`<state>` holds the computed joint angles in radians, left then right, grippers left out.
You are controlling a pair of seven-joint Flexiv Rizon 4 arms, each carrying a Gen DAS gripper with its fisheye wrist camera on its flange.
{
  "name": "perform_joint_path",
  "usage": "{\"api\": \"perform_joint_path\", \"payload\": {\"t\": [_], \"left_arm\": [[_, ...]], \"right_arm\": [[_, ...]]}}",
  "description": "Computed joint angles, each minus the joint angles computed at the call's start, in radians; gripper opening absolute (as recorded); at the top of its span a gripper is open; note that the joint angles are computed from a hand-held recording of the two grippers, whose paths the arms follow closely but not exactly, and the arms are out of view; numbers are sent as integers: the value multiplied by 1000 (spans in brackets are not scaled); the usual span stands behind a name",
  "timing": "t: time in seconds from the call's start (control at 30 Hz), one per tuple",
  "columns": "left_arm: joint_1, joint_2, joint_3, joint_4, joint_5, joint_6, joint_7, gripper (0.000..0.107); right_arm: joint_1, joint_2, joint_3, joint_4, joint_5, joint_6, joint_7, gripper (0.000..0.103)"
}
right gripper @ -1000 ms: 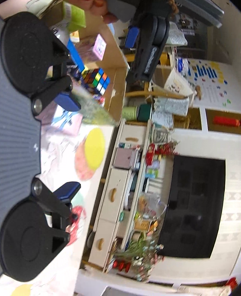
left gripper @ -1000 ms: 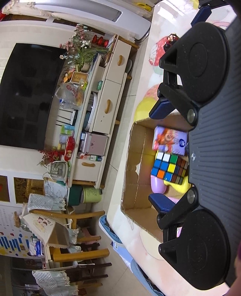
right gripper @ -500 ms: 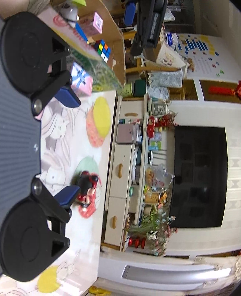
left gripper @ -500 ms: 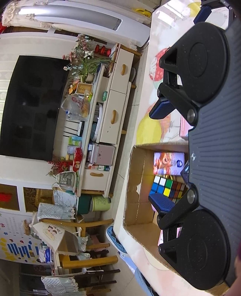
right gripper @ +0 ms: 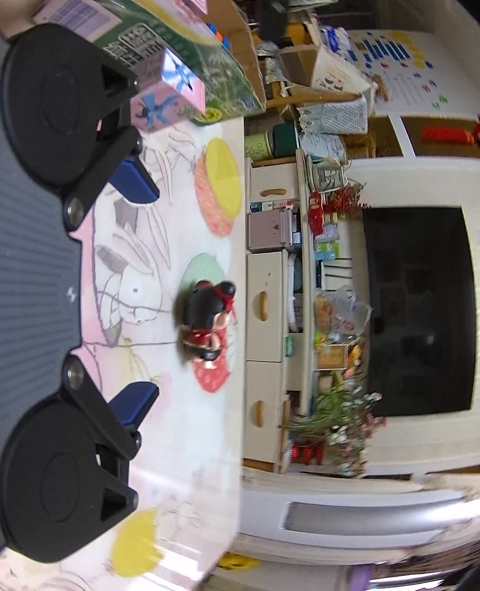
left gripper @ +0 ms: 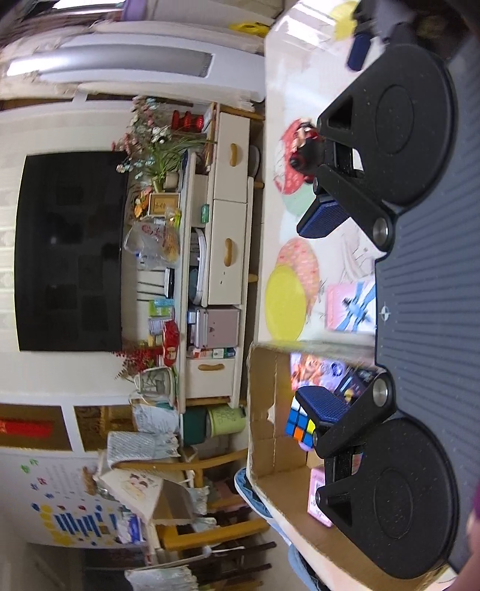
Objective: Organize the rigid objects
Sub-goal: 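Move the left tool to the pink-blue toy box while the right approaches the doll figurine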
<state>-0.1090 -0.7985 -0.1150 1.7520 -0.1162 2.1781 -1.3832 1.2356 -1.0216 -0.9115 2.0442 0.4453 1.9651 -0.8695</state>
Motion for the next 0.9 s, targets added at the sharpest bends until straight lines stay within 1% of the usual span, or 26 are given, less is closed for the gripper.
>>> {"api": "perform_joint_path", "payload": {"t": [0.2, 0.27, 0.37, 0.53, 0.7, 0.9], "left_arm": [[-3, -14, -9, 11, 12, -15, 0, 103], [-26, -25, 9, 7, -12, -23, 10, 103], [-75, -46, 45, -7, -75, -40, 32, 103], [-172, -92, 123, -72, -233, -79, 84, 103], [-275, -150, 211, -159, -427, -121, 132, 103], [-401, -233, 346, -273, -669, -199, 197, 103]], "right_arm": [[-109, -1, 58, -58, -8, 16, -1, 102], [-151, 4, 84, -86, -20, 17, -9, 102], [-197, -8, 101, -129, -34, 14, -30, 102], [-273, -20, 141, -199, -54, 3, -50, 102], [-355, -13, 203, -257, -85, -2, -63, 102], [-428, 4, 269, -304, -130, -23, -83, 102]]}}
